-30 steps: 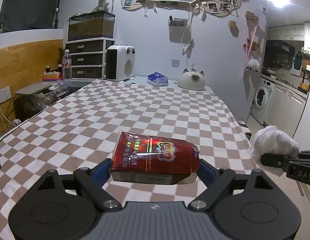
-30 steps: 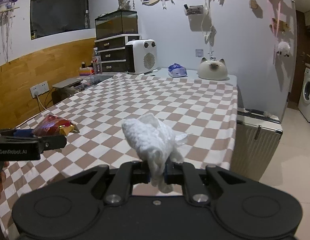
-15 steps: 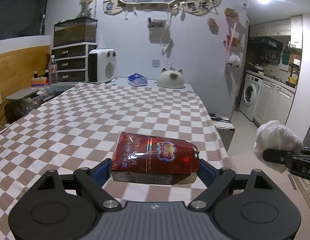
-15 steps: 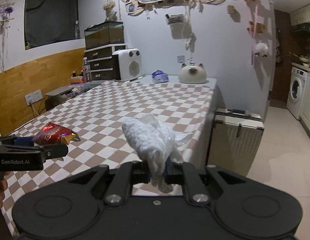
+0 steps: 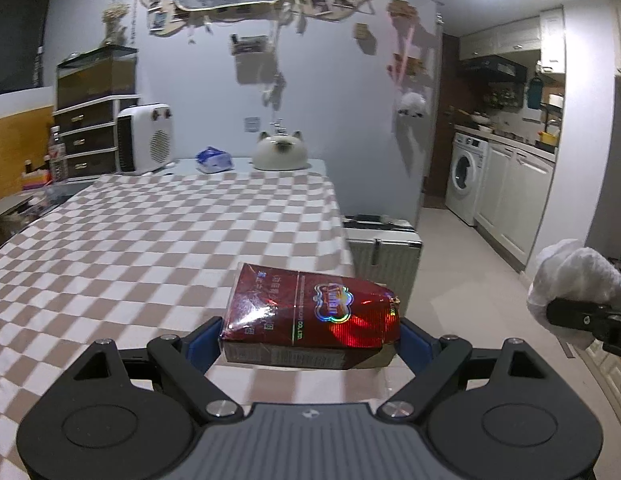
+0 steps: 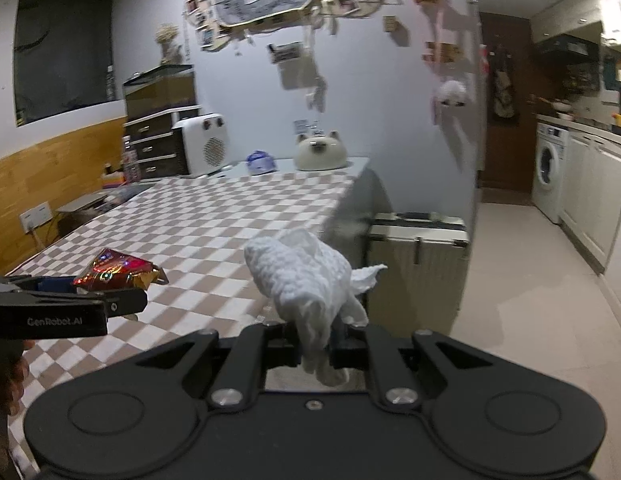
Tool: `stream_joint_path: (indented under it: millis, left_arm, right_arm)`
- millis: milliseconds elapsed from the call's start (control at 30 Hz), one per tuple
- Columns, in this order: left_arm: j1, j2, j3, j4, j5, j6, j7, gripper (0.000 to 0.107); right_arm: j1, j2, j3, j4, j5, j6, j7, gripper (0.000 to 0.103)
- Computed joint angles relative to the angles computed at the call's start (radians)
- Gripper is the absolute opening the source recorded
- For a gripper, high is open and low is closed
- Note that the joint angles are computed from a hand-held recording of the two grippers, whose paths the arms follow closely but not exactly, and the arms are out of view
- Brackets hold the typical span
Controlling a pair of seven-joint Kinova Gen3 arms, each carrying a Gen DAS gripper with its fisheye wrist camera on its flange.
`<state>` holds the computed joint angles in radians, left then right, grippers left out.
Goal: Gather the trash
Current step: 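Carry the red pack and white tissue over the yellow wastebasket with both tools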
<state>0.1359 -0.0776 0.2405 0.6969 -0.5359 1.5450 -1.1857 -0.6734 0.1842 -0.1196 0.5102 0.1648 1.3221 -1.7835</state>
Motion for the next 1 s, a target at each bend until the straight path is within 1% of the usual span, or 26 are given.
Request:
stream_joint_path:
  millis: [100, 200, 333, 500, 567, 767, 1000]
  left_arm:
    - [0.040, 0.028, 0.050, -0.014, -0.053, 0.009, 0.032, 0.089]
    - [0.106, 0.059, 0.065, -0.030, -0.099, 0.017, 0.058, 0.089]
    - [0.195, 0.099, 0.065, -0.047, -0.142, 0.023, 0.090, 0.089]
    - [0.284, 0.135, 0.033, -0.034, -0.150, 0.012, 0.131, 0.089]
    - [0.311, 0.149, 0.015, -0.022, -0.139, 0.006, 0.147, 0.089]
    - [0.352, 0.179, -0.055, 0.038, -0.051, -0.033, 0.176, 0.089]
    - [0.340, 0.217, -0.099, 0.145, 0.076, -0.099, 0.187, 0.089]
  right_arm:
    - [0.048, -0.044, 0.004, 0.070, -0.020, -0.026, 0.000, 0.012]
    - [0.103, -0.082, -0.001, 0.130, -0.037, -0.048, 0.003, 0.012]
    - [0.175, -0.124, -0.007, 0.195, -0.063, -0.069, 0.014, 0.012]
    - [0.256, -0.163, -0.008, 0.272, -0.107, -0.093, 0.031, 0.012]
    - [0.283, -0.173, -0.006, 0.298, -0.127, -0.098, 0.039, 0.012]
    - [0.350, -0.190, 0.007, 0.388, -0.177, -0.111, 0.064, 0.012]
    - [0.402, -0.189, 0.024, 0.495, -0.221, -0.122, 0.079, 0.012]
